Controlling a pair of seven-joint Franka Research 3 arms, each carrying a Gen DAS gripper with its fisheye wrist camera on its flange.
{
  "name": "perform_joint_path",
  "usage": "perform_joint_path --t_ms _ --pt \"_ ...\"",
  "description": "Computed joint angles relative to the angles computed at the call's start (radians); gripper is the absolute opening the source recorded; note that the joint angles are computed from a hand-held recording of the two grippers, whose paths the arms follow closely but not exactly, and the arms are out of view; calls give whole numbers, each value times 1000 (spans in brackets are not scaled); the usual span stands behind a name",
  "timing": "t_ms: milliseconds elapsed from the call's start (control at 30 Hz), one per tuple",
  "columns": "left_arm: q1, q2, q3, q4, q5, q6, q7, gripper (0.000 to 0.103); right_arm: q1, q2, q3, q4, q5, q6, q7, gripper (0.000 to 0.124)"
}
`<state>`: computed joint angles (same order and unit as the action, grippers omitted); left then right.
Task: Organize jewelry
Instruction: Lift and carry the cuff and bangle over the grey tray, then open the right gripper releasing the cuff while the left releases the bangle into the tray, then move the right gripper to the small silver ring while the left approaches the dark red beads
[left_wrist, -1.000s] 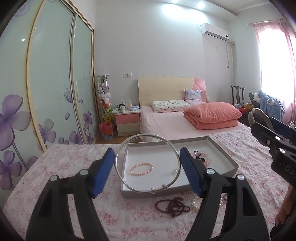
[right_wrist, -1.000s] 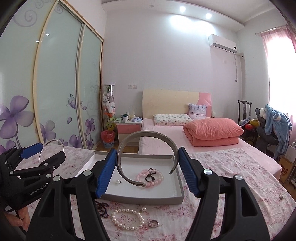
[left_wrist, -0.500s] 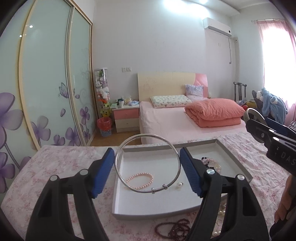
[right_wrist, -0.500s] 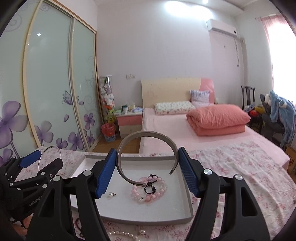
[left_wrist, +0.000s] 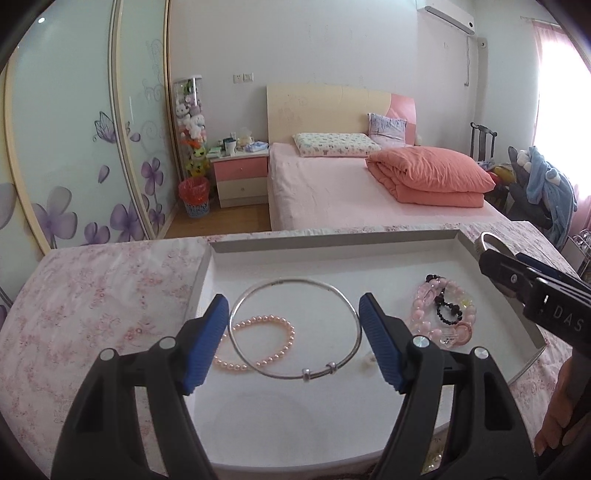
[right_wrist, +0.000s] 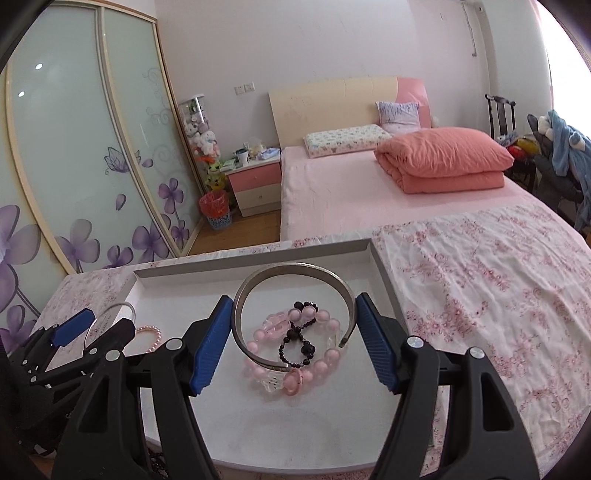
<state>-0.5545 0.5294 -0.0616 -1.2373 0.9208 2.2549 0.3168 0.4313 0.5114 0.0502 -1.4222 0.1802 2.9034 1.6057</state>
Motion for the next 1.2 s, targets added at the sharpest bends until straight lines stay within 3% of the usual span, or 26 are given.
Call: perform_joint_path --t_ms 133,433,833,1067,1200 --pt "3 8 0 10 -7 2 11 77 -18 5 19 14 29 -20 -9 73" --pt "-2 -63 9 -61 48 -35 -93 78 -21 -56 14 -58 39 58 -25 74" --pt "8 -242 -78 -275 143 -147 -223 78 -48 -224 45 -294 72 131 -105 74" --pt "29 -341 -156 -423 132 -188 -259 80 -42 -318 26 -447 29 74 -131 73" --pt "47 -367 -183 -470 90 -183 -247 81 -57 -345 31 -495 12 -1 -157 64"
